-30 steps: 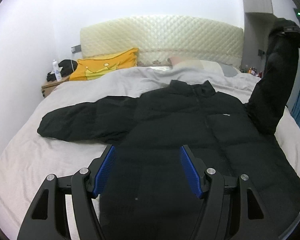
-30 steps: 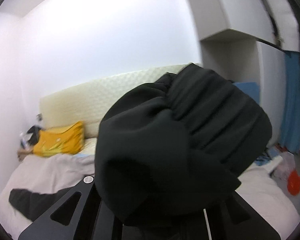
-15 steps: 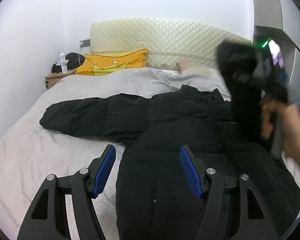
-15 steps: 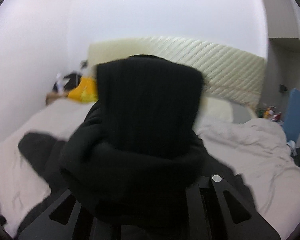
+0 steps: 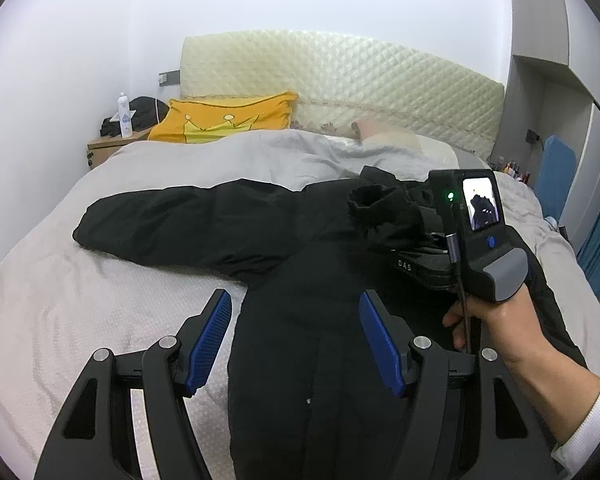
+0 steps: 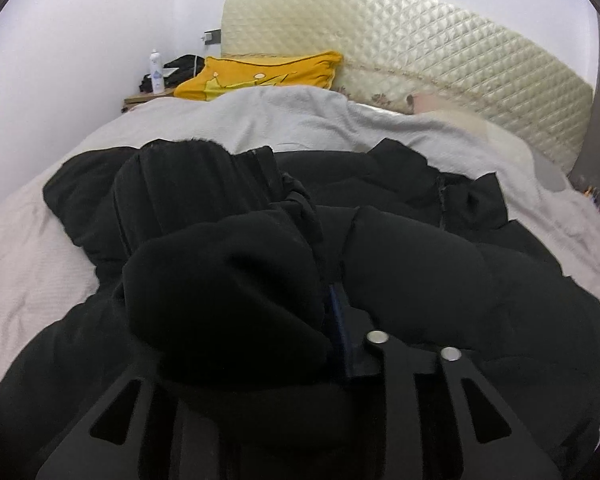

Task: Fold large clothes
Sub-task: 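Open the right gripper and release the sleeve on the body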

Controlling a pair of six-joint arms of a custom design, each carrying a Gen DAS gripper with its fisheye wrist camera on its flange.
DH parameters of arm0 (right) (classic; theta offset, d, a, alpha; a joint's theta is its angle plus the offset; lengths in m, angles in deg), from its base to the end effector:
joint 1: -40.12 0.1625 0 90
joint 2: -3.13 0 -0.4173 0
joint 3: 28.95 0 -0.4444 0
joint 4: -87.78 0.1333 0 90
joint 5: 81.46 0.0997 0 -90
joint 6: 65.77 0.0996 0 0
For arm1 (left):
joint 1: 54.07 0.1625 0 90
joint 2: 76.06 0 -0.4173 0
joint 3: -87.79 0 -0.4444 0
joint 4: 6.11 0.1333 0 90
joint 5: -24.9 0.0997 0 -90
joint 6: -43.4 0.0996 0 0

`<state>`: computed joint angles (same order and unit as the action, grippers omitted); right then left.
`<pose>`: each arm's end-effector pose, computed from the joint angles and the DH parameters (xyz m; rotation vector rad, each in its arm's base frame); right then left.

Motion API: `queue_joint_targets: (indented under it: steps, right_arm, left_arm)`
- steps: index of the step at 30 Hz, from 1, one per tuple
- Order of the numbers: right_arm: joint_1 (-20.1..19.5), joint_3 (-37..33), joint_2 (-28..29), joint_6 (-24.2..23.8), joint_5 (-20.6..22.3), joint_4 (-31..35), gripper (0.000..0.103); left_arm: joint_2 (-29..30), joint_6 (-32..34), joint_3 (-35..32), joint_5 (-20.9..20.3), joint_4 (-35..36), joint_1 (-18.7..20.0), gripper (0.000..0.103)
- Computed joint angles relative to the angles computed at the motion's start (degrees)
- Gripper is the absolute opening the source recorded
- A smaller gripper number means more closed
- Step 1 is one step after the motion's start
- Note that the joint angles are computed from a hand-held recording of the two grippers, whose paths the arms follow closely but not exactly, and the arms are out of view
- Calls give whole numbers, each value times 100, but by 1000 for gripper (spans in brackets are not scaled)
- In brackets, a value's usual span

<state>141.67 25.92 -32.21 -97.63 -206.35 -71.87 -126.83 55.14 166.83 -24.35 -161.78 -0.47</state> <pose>0.2522 -0.8526 0.2794 0.5252 -2.2137 0.9113 -0.3034 -0.7458 0.2759 0.7056 2.3218 -0.9871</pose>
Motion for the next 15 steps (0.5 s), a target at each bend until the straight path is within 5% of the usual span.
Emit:
queue_joint_targets:
  steps: [5, 15]
  right_arm:
    - [12, 384, -372, 285, 392, 101, 68]
    - [199, 1333, -1379, 415, 684, -313, 77]
  left_arm:
    - [27, 54, 2, 50, -23, -53, 67]
    - [-113, -212, 119, -117, 79, -232, 67]
